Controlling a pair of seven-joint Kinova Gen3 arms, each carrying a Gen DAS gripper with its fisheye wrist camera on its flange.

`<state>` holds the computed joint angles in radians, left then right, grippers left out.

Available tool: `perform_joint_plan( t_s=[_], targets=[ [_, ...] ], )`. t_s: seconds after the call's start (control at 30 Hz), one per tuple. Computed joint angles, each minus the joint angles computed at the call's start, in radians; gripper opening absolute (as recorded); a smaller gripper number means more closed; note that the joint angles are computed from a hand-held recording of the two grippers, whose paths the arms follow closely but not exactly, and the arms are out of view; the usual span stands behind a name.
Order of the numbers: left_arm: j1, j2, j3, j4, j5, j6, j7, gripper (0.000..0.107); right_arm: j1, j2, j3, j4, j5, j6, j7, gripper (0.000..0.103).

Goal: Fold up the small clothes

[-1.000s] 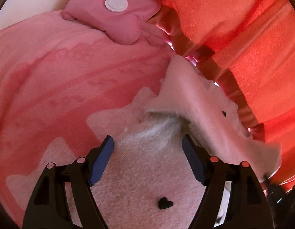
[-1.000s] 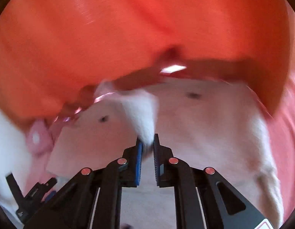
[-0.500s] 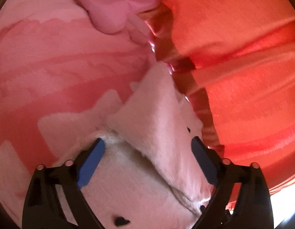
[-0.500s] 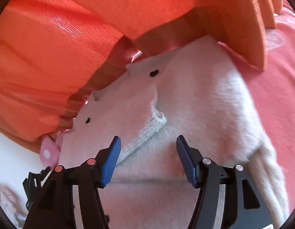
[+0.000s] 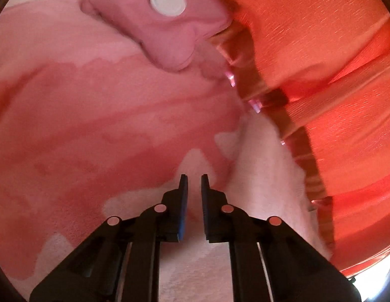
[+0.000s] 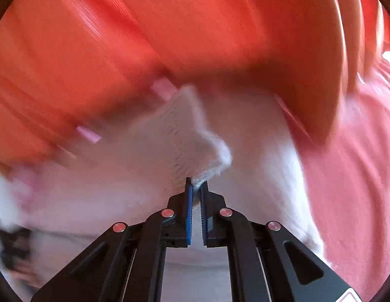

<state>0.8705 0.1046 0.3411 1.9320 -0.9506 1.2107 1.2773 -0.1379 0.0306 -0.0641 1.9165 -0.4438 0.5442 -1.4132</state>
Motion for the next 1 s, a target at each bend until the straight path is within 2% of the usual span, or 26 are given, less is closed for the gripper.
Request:
perform_joint_plan(
  t_s=[0.07,0.13,0.17,0.23,0.27,0.3,0.37,0.4,0.47,0.53,0.57,0.63,0.7,0.77,0.83,0.9,1.0],
  targets=[
    [0.002,-0.004,-0.002,0.017,-0.004,-0.027,0.051,0.008,0.079,-0.003,-0.055,-0.061,-0.013,0.081,-0.003,0.005],
    [0.004,-0.002,0.011,-0.001,-0.014,-0.001,0.058,0.008,0.168,-0.03,-0.13,-0.1,-0.038,0.131,0.018,0.005],
    [0.024,-0.003,0.013,-0.017,-0.043,0.026,0.061,0.008,0.195,-0.029,-0.161,-0.114,-0.026,0.146,0.023,0.005],
    [0.082,0.004,-0.018,-0.046,-0.079,0.061,0.053,0.012,0.196,-0.027,-0.174,-0.115,-0.004,0.151,0.014,0.006],
    [0.091,0.005,-0.018,-0.059,-0.106,0.055,0.046,0.018,0.169,-0.023,-0.154,-0.115,0.01,0.151,0.0,0.006],
    [0.082,0.004,-0.006,-0.06,-0.129,0.032,0.052,0.03,0.135,-0.023,-0.116,-0.111,0.013,0.156,-0.003,0.006],
    [0.007,0.005,0.061,-0.047,-0.179,-0.048,0.082,0.05,0.066,-0.019,-0.024,-0.105,-0.017,0.162,0.03,0.006],
    [-0.039,0.016,0.097,-0.044,-0.197,-0.089,0.094,0.051,0.038,-0.024,0.023,-0.1,-0.05,0.17,0.066,0.006],
    [-0.116,0.042,0.142,-0.035,-0.199,-0.163,0.108,0.051,-0.041,-0.029,0.115,-0.085,-0.123,0.154,0.139,0.006],
    [-0.121,0.057,0.115,-0.025,-0.151,-0.18,0.081,0.038,-0.126,-0.037,0.201,-0.053,-0.187,0.134,0.204,0.006],
    [-0.096,0.055,0.083,-0.03,-0.123,-0.164,0.044,0.024,-0.168,-0.045,0.247,-0.049,-0.226,0.135,0.23,0.007],
    [-0.007,0.053,-0.005,-0.051,-0.066,-0.092,-0.023,0.02,-0.255,-0.069,0.333,-0.06,-0.261,0.161,0.24,0.007],
    [0.03,0.033,-0.04,-0.034,-0.048,-0.059,-0.026,0.018,-0.327,-0.085,0.372,-0.053,-0.232,0.132,0.221,0.006],
    [0.021,0.033,-0.034,-0.019,-0.041,-0.075,-0.015,0.015,-0.326,-0.049,0.366,-0.043,-0.153,0.095,0.197,0.006],
    [0.028,0.059,-0.036,-0.052,-0.029,-0.04,-0.069,0.015,-0.251,0.009,0.328,-0.038,-0.118,0.124,0.131,0.005],
    [-0.005,0.08,-0.002,-0.101,-0.007,0.006,-0.144,0.015,-0.158,0.014,0.261,-0.063,-0.134,0.172,0.089,0.004],
    [0.027,0.066,-0.052,-0.095,0.009,-0.014,-0.159,0.015,-0.031,-0.03,0.123,-0.078,-0.156,0.153,0.131,0.005]
  ],
)
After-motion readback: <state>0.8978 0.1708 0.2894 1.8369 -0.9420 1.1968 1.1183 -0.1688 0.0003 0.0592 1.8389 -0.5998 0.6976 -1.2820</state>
